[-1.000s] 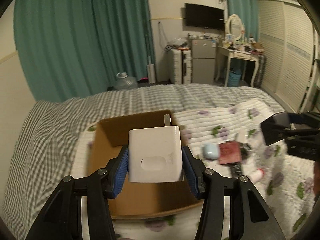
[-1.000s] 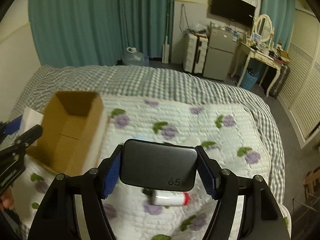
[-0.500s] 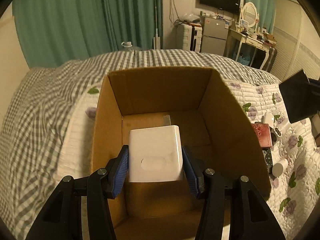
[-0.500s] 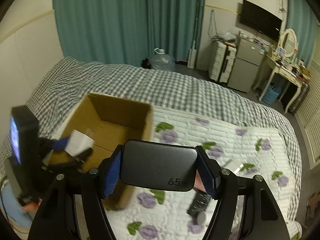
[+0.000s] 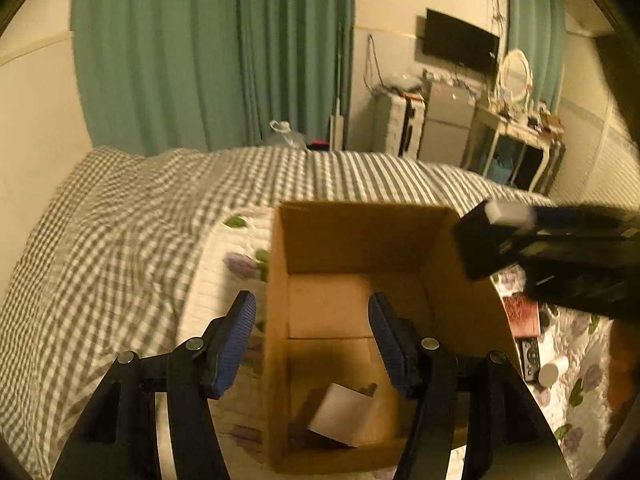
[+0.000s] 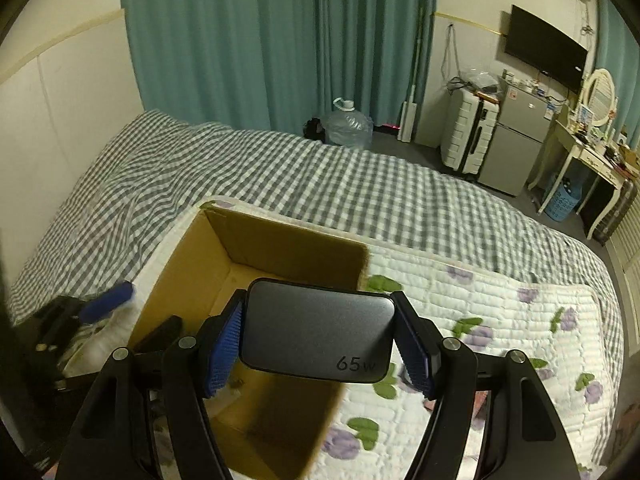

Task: Organize rigid objects
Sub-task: 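Drop the charger into the box with the left gripper while the right drops the power bank, then grasp the light-blue earbud case with the left gripper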

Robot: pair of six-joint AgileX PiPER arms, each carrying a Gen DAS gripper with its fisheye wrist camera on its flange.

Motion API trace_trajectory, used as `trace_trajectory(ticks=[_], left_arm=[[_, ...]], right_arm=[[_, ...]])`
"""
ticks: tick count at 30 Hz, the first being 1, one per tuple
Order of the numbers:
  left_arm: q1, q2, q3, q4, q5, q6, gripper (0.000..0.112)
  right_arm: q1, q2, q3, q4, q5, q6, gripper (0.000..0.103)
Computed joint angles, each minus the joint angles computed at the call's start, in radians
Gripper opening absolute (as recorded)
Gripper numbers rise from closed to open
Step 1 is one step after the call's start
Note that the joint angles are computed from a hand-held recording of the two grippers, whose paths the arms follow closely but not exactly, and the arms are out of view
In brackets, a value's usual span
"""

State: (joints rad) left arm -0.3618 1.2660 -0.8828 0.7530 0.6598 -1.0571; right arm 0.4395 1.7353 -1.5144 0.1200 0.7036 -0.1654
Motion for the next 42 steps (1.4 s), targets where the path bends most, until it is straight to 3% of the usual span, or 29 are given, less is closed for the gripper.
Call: trace_trajectory(ticks=[9, 15, 18, 25, 33, 37, 42], left_arm=[[0.079, -0.009, 0.03, -0.024, -0.027, 0.026, 0.062], [0.09, -0.002, 0.041, -0.024, -0.037, 0.02, 0.062], [0.098, -0.011, 0.043, -0.025, -0.038, 0.017, 0.062], [-0.034, -0.027, 0.025, 0.066, 0.059, -0.074, 0.066], [-0.3, 0.068, -0.136, 0.107, 0.252, -0.178, 0.067], [-0.417, 0.164, -0.259, 0.096, 0.316, -0.198, 0.068], [-0.497, 0.319, -0.427, 0.054, 0.342, -0.168, 0.068]], right_arm=[[0.086, 0.232, -0.132, -0.092, 0.013, 0.109, 0.069], [0.085, 0.288, -0.161, -0.115, 0.03, 0.142, 0.07], [0.076, 0.256, -0.137, -0.099, -0.005, 0.135, 0.085], [-0.01, 0.099, -0.043, -0.024, -0.009, 0.069, 0.086], [-0.28, -0.15, 0.107, 0.083, 0.023, -0.163, 0.094], [-0.433, -0.208, 0.16, 0.168, 0.039, -0.32, 0.095], [-0.611, -0.201, 0.197, 0.319, 0.068, -0.5, 0.095]])
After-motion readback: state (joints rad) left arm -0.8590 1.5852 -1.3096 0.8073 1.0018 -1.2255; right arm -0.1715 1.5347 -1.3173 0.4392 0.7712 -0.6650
